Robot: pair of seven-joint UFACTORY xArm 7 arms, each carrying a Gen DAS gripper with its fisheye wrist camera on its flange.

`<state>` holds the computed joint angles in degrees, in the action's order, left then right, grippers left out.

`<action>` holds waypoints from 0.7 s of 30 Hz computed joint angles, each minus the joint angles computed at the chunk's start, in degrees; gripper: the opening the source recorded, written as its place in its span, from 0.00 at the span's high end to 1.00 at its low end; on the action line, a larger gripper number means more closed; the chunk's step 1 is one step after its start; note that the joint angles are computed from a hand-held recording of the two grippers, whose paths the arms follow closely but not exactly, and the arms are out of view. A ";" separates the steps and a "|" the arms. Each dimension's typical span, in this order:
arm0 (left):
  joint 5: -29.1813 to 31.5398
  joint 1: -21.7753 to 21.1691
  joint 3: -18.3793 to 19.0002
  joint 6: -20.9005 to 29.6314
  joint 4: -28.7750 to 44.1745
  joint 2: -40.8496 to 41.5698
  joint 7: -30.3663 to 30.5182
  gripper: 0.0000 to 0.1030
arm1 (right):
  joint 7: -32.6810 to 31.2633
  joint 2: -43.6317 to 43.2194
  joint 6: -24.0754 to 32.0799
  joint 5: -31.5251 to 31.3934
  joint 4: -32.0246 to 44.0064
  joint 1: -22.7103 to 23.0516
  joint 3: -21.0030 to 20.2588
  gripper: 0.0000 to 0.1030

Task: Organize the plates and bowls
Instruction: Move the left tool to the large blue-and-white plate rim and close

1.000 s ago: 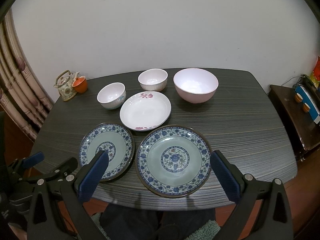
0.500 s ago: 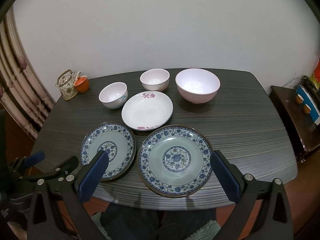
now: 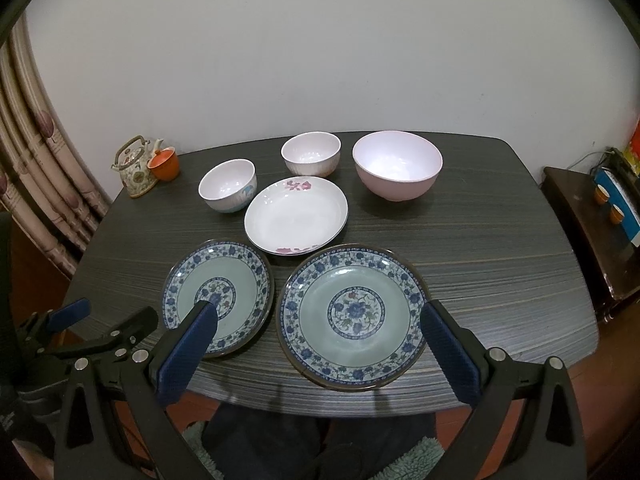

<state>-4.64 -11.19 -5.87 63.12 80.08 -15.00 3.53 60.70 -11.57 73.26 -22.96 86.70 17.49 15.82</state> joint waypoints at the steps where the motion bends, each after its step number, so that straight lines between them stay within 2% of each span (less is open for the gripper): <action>1: 0.00 0.00 0.01 0.11 0.01 0.04 -0.02 0.00 | -0.01 -0.04 0.02 0.08 -0.02 0.01 -0.02 0.03; 15: -1.26 0.77 0.92 1.12 0.98 2.67 -1.05 0.00 | 0.52 -0.45 -1.18 0.65 -1.33 0.23 0.03 0.03; 19: -3.45 1.60 2.08 2.25 2.52 4.90 -1.27 0.00 | -0.18 -1.78 -4.46 1.94 -3.68 -0.04 -0.66 0.03; 21: -4.58 2.12 2.58 2.99 3.39 6.04 -1.29 0.00 | -1.37 -3.12 -8.48 4.36 -6.30 -0.31 -1.80 0.05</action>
